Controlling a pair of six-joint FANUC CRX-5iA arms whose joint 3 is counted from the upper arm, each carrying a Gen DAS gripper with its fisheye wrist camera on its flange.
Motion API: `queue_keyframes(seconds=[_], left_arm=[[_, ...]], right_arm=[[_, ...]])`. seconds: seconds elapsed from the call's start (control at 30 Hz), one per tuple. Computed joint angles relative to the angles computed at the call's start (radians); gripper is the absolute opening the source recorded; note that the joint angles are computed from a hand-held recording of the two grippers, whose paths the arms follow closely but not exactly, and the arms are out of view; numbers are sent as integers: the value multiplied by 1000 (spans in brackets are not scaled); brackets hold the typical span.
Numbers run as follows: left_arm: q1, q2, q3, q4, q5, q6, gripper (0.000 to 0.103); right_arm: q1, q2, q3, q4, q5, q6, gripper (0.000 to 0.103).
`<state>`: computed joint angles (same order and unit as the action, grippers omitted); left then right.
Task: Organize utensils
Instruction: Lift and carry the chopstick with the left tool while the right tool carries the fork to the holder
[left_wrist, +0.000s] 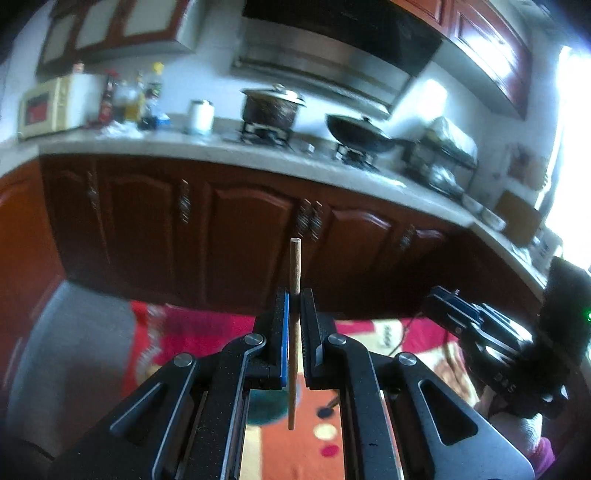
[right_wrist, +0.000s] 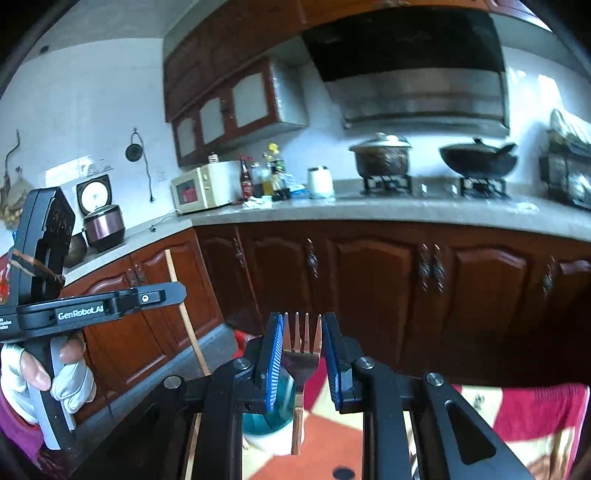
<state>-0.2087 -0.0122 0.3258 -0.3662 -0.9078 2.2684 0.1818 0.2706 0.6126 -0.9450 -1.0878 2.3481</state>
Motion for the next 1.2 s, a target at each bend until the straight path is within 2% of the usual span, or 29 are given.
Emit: queue_keyframes(seconds=[0.17, 0.27, 0.37, 0.63, 0.97, 1.2], left_arm=[[46, 1, -8, -34, 8, 20, 4], [42, 16, -8, -92, -3, 54, 4], [55, 35, -22, -86, -3, 58, 4], [84, 62, -76, -22, 10, 54, 4], [54, 100, -59, -58, -10, 69, 4], [49, 112, -43, -61, -21, 67, 5]], right_arm=[[80, 41, 52, 52, 53, -34, 20], [124, 80, 81, 96, 67, -74, 20], [155, 122, 108, 135, 69, -120, 20], [171, 205, 152, 181, 24, -179, 20], [177, 269, 190, 218, -16, -243, 20], [181, 276, 200, 230, -22, -256, 20]])
